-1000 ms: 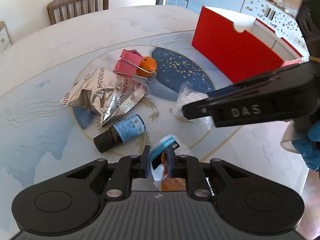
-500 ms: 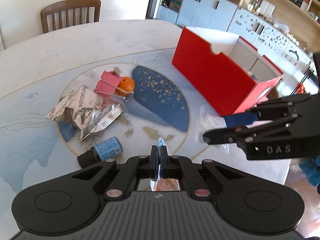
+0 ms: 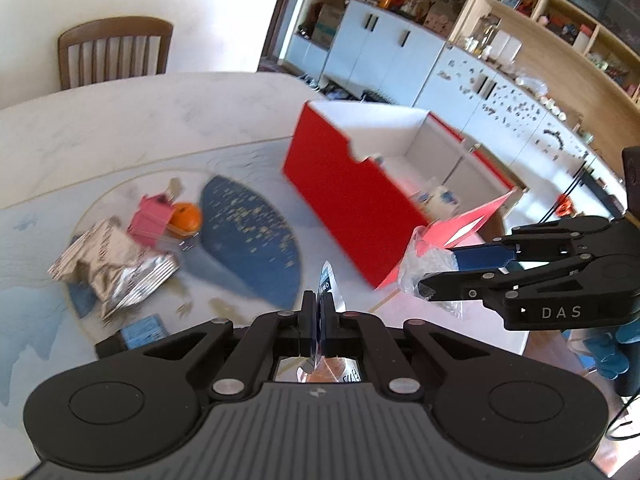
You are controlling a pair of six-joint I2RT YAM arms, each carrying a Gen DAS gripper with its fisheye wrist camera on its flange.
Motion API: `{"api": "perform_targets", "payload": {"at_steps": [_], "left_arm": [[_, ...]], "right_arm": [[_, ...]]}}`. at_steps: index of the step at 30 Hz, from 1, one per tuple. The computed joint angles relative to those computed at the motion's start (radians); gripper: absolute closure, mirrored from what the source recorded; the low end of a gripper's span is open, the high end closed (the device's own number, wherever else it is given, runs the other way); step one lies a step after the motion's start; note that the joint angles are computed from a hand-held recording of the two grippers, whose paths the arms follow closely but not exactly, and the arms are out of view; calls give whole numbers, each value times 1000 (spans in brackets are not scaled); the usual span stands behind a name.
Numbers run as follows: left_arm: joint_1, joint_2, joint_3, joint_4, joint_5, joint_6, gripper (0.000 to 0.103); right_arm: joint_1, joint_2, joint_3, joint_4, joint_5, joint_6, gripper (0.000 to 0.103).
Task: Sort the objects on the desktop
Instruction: 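Carry the snack pouch with the left gripper while the right gripper carries the bubble-wrap bag into the box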
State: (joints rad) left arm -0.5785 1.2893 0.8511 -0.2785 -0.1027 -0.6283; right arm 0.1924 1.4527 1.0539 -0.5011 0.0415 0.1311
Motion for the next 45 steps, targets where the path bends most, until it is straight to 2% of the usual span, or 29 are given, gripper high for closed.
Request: {"api": "perform_targets", "payload": {"at_steps": [10,24,33,42,45], "left_arm": [[-19,85,202,-18,7,26,102],[-39,357,602,-55,-15,125,102],[-31,585,891,-134,-42,151,102],[-13,824,1169,-264,-20,145,102],[-2,879,1224,-288,-1,139,102]], "right_arm": [[-141,-94,25,-71,-43,-104,66],[-382,-90,84,-87,-138,-262,66],[-509,16,188,-80,-180,-335,66],[-561,204,330,-110,-183,-379,66],[-567,269,380,-131,-181,-388,66]]}}
